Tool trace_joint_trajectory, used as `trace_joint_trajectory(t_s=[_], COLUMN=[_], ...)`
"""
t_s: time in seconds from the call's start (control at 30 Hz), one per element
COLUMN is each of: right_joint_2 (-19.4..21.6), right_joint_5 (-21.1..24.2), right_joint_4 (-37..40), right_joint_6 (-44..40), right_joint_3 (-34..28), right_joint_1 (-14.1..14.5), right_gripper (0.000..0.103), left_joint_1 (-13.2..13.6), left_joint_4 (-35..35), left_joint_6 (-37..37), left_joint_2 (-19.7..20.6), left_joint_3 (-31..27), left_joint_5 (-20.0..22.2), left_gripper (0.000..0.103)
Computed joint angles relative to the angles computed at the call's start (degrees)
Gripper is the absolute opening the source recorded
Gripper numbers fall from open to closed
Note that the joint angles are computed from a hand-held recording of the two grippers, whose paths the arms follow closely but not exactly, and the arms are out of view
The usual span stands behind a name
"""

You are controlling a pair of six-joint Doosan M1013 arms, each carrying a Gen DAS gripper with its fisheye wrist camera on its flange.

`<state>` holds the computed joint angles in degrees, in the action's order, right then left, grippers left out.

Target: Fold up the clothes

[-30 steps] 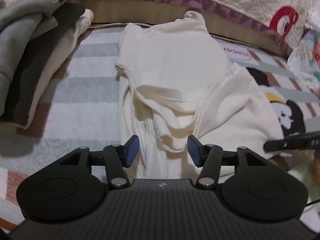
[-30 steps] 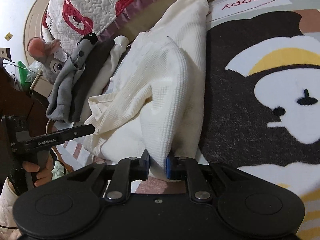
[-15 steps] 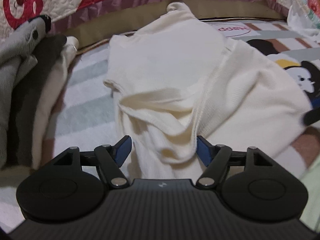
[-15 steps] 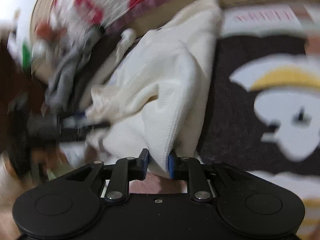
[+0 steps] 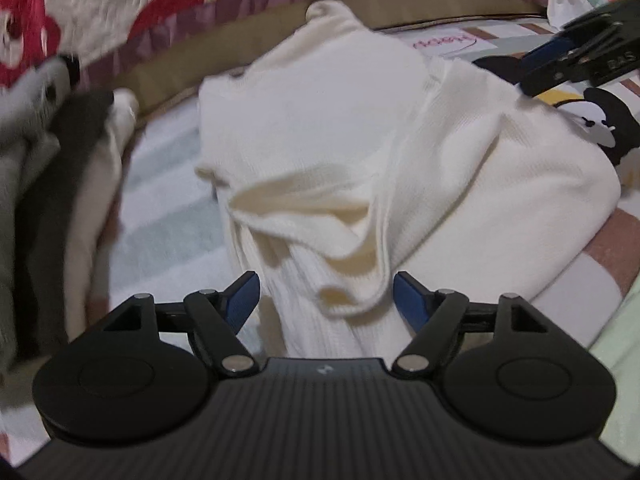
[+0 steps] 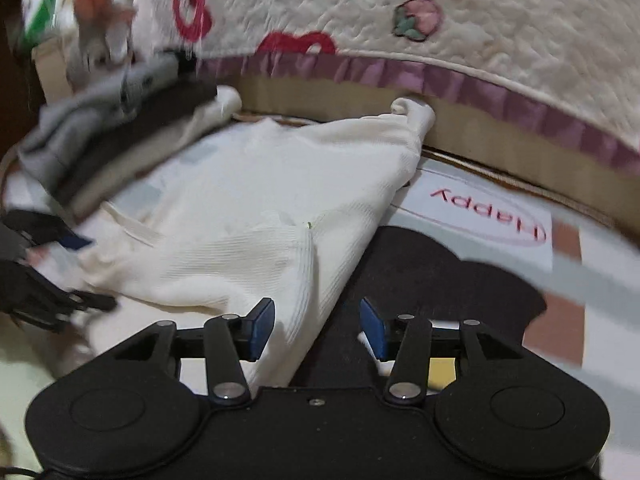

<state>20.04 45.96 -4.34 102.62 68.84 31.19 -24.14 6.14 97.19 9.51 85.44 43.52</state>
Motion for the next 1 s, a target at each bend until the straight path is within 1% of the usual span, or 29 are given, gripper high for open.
trace_joint_trajectory(t_s=[0.03, 0.07, 0.1, 0.13, 0.17, 0.23, 0.27, 0.3, 0.33, 0.37, 0.4, 0.43, 0.47, 0.5, 0.53, 0.57, 0.6, 0.63, 0.67, 0.7, 0.73, 0.77, 0.83, 0.87, 0.9, 0.93, 0.97, 1.0], right_joint_2=[0.7, 1.2, 1.6, 2.1, 2.6, 2.7, 2.6, 2.5, 2.3, 1.6, 0.5, -0.4, -1.1, -1.6, -1.3, -0.6, 0.1, 0.6, 1.0, 1.1, 0.9, 0.6, 0.2, 0.1, 0.1, 0.0, -0.1, -0.2], right_joint_5=[0.4, 0.3, 0.1, -0.1, -0.4, -3.5, -4.3, -4.9, -5.5, -7.9, -11.6, -15.3, -18.5, -21.1, -20.7, -18.0, -15.5, -13.7, -12.5, -12.1, -12.5, -13.1, -13.8, -13.8, -13.7, -13.6, -14.2, -15.2], right_joint_4=[0.7, 1.5, 2.3, 3.4, 4.6, 12.4, 16.4, 18.0, 19.0, 19.4, 18.8, 17.9, 15.5, 12.0, 5.9, 2.5, 0.0, -1.5, -1.2, -0.9, -1.5, -2.4, -2.2, -1.9, -1.5, -1.2, -0.7, -0.1], right_joint_6=[-1.2, -1.5, -1.6, -1.8, -2.1, -6.5, -8.9, -10.3, -11.4, -12.6, -12.9, -11.5, -8.6, -4.7, 0.7, 3.4, 5.2, 6.6, 7.6, 9.2, 11.8, 14.6, 17.3, 17.6, 17.8, 17.9, 17.9, 17.5], right_joint_3=[-0.9, -1.3, -1.6, -1.8, -2.0, -0.8, -0.4, -0.1, 0.2, 1.2, 2.8, 4.3, 5.5, 6.5, 6.3, 5.2, 4.4, 3.9, 3.6, 3.6, 4.1, 4.7, 5.4, 5.4, 5.4, 5.5, 5.7, 6.1], right_joint_1=[0.0, -0.2, -0.4, -0.7, -1.1, -2.4, -3.0, -3.1, -3.2, -3.0, -2.6, -2.4, -2.1, -1.7, -1.3, -1.0, -0.8, -0.6, -0.7, -0.7, -0.8, -0.8, -1.0, -1.1, -1.2, -1.3, -1.3, -1.5], right_gripper=[0.06, 0.067, 0.067, 0.067, 0.066, 0.05, 0.027, 0.014, 0.014, 0.012, 0.012, 0.012, 0.011, 0.011, 0.012, 0.012, 0.012, 0.012, 0.013, 0.016, 0.019, 0.027, 0.029, 0.03, 0.034, 0.035, 0.035, 0.035], left_joint_1=[0.1, 0.6, 1.3, 2.2, 3.0, 4.4, 5.0, 5.3, 5.3, 5.2, 5.0, 4.7, 4.3, 4.0, 3.8, 3.7, 3.7, 4.2, 4.9, 5.9, 6.9, 7.2, 7.5, 7.7, 7.5, 7.1, 6.7, 6.4], left_joint_4=[0.0, -2.6, -6.1, -9.7, -12.4, -17.4, -20.0, -21.6, -21.2, -20.0, -18.4, -15.4, -11.6, -8.5, -6.4, -4.8, -3.5, -5.3, -8.6, -13.2, -18.1, -20.1, -21.9, -22.8, -22.1, -21.1, -20.2, -19.3], left_joint_6=[0.3, 3.0, 6.4, 8.5, 8.2, 6.4, 6.6, 7.1, 6.4, 5.1, 2.9, -1.5, -6.8, -10.5, -12.2, -13.4, -14.2, -13.6, -12.0, -10.2, -8.4, -7.9, -7.8, -7.8, -7.9, -7.9, -7.1, -6.1], left_joint_2=[0.3, 1.0, 1.8, 2.7, 3.3, 3.8, 3.8, 3.6, 3.4, 3.2, 3.1, 3.0, 2.9, 2.9, 2.9, 3.0, 3.1, 3.2, 3.3, 3.5, 3.7, 3.9, 4.2, 4.4, 4.6, 4.7, 4.7, 4.6], left_joint_3=[-0.2, -1.2, -2.4, -3.8, -4.6, -4.9, -4.5, -3.9, -3.5, -3.3, -3.1, -2.9, -2.8, -2.7, -2.7, -2.7, -2.9, -3.1, -3.4, -3.7, -4.0, -4.1, -4.2, -4.3, -4.3, -4.1, -3.9, -3.8], left_joint_5=[-0.8, -0.4, 0.5, 1.3, 1.0, -0.5, -1.3, -2.6, -3.8, -4.8, -5.8, -6.8, -7.7, -7.9, -7.8, -7.2, -6.3, -5.2, -3.9, -2.6, -1.3, -0.4, 0.9, 1.5, 1.6, 0.7, 0.0, -0.5], left_gripper=[0.058, 0.033, 0.023, 0.021, 0.02, 0.017, 0.016, 0.016, 0.015, 0.015, 0.017, 0.022, 0.023, 0.03, 0.045, 0.052, 0.052, 0.052, 0.052, 0.052, 0.052, 0.053, 0.054, 0.055, 0.055, 0.052, 0.027, 0.007])
